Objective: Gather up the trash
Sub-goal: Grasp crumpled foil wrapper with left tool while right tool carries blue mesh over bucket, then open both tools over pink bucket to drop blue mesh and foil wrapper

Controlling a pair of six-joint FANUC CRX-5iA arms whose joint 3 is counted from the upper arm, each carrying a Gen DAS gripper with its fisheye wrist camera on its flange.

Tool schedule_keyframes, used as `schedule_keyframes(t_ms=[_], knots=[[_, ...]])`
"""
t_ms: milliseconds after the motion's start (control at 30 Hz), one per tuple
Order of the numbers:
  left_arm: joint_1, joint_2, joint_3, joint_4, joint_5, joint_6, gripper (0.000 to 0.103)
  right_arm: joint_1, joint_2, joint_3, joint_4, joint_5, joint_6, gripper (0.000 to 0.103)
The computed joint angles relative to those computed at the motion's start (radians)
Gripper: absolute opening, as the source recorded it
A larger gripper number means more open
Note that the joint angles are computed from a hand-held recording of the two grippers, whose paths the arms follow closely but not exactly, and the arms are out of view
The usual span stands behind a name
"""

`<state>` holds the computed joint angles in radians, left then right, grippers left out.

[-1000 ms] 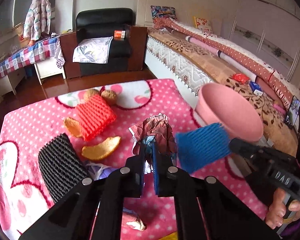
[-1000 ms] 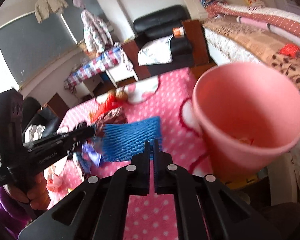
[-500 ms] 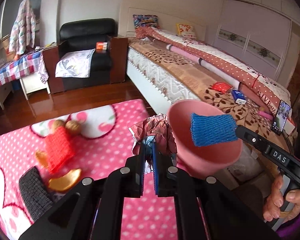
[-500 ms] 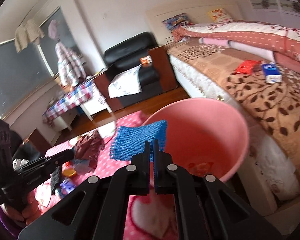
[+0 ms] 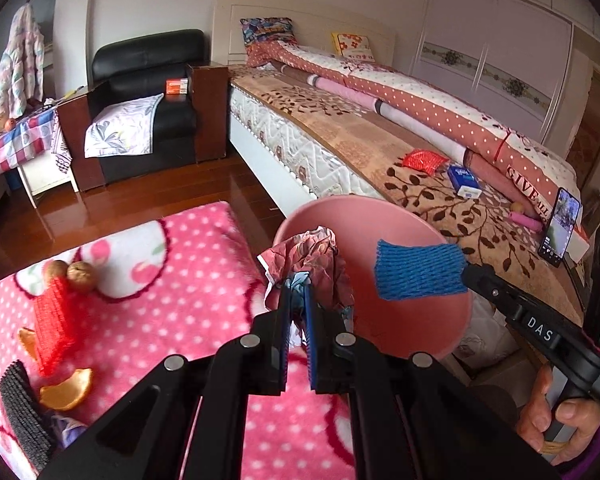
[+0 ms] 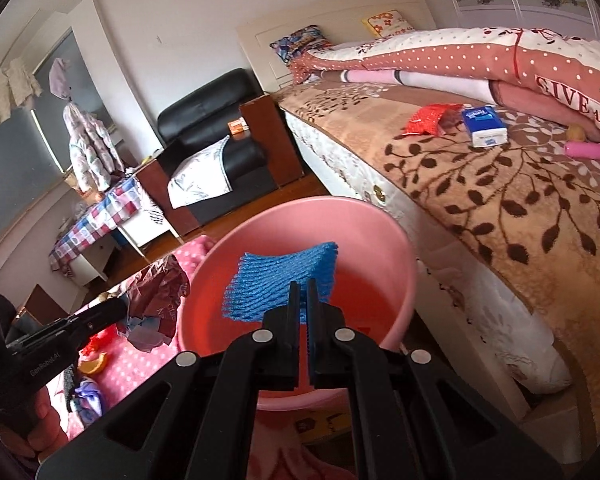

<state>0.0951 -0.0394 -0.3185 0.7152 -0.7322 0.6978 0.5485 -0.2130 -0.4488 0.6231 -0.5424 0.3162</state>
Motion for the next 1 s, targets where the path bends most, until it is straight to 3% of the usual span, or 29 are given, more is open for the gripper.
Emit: schedule_keyframes(t_ms=[767,867,1000], knots=[[-0.066,0.058,0.035,-0.01,-0.015,-0.003,0.006,-0.016,0.022,-0.001,-0.015,-0.027,0.011,0.003],[-0.066,0.054,0.03,-0.008,-0.006,-0.001,0.009,-0.017,0.026,0.009,-0.04,-0.032,0.027,0.003],[-0.06,0.049,0.024,0.0,0.003,0.003,0.025,-0.015,0.028,0.017,-0.055,-0.043,0.035,0.004]])
